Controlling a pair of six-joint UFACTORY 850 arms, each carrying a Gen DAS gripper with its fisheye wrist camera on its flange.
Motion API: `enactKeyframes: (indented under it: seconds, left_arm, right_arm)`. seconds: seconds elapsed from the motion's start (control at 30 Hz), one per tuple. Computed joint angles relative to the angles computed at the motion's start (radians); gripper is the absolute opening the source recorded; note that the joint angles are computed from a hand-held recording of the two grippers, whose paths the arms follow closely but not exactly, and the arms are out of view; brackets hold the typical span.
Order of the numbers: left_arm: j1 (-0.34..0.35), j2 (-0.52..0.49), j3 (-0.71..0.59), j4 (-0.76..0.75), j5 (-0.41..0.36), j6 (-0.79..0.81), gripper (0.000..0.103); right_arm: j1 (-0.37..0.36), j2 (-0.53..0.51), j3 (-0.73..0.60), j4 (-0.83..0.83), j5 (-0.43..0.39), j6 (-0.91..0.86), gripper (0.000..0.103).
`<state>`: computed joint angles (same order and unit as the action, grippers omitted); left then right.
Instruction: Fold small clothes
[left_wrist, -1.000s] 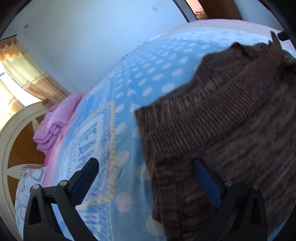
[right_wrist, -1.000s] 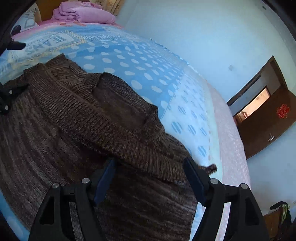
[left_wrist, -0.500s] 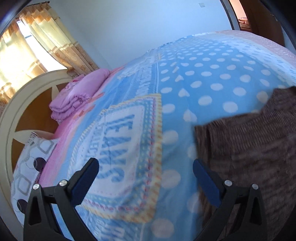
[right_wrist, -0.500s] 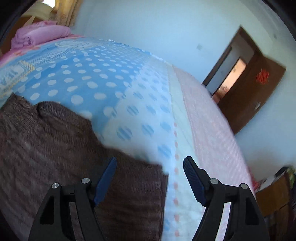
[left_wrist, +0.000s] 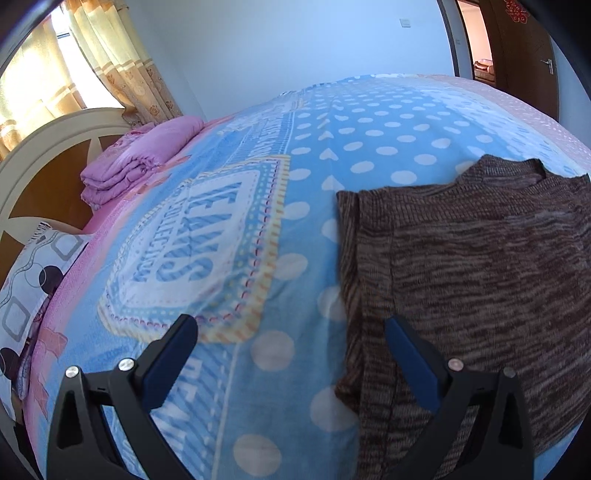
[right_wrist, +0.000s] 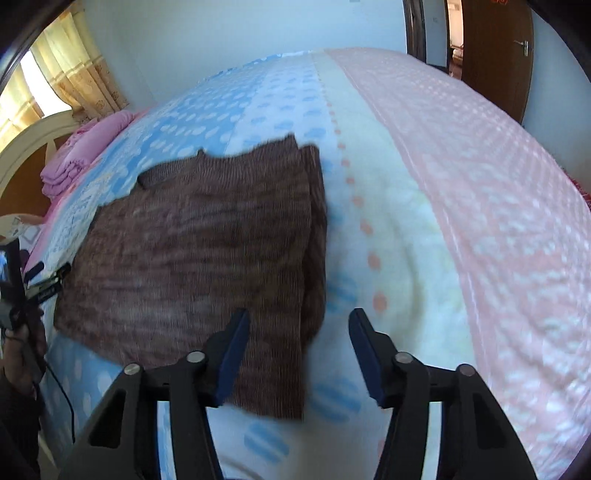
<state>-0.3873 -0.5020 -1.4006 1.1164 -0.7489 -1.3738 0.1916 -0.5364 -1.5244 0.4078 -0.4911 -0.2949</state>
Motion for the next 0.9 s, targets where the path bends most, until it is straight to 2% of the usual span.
enactKeyframes:
  seconds: [0.03,0.07,0.1,0.17,0.3,0.43,0.57,0.63,0.67,0.7,0.77,0.9]
  left_arm:
    - [-0.001,-0.001,0.006,-0.003,0.0,0.0,0.103]
    - [-0.001,-0.004,0.009,-0.011,0.0,0.005,0.103]
    - [-0.002,-0.005,0.011,-0.014,-0.003,0.003,0.103]
    - [0.0,0.001,0.018,-0.014,0.0,-0.021,0.103]
    - [-0.006,0.016,0.044,-0.002,0.0,-0.037,0.103]
    - [-0.012,0.03,0.077,0.035,0.007,-0.075,0.103]
    - [-0.005,0.041,0.091,0.039,0.031,-0.097,0.103]
    - [-0.001,0.044,0.095,0.033,0.045,-0.099,0.103]
    - [0.005,0.046,0.097,0.023,0.062,-0.097,0.103]
    - [0.011,0.049,0.101,0.013,0.079,-0.097,0.103]
    - [0.031,0.06,0.113,-0.021,0.136,-0.094,0.103]
    - [0.061,0.079,0.139,-0.069,0.229,-0.101,0.103]
  right_arm:
    - [0.001,0.0,0.01,-0.004,-0.016,0.002,0.046]
    - [-0.001,0.0,0.02,0.015,-0.027,-0.016,0.035]
    - [0.001,0.007,0.036,0.038,-0.024,-0.044,0.02]
    - [0.008,0.029,0.065,0.039,0.0,-0.068,0.007]
    - [0.014,0.066,0.11,-0.025,0.03,-0.017,0.003]
    - [0.022,0.079,0.14,-0.085,0.047,0.033,0.003]
    - [0.055,0.079,0.109,-0.277,0.029,0.153,0.004]
    - [0.068,0.082,0.085,-0.36,0.044,0.208,0.016]
    - [0.07,0.074,0.06,-0.363,0.054,0.205,0.035]
    - [0.069,0.056,0.025,-0.337,0.063,0.182,0.045]
    - [0.068,-0.01,-0.083,-0.347,0.073,0.218,0.045]
    - [0.071,-0.238,-0.404,-0.43,0.006,0.345,0.045]
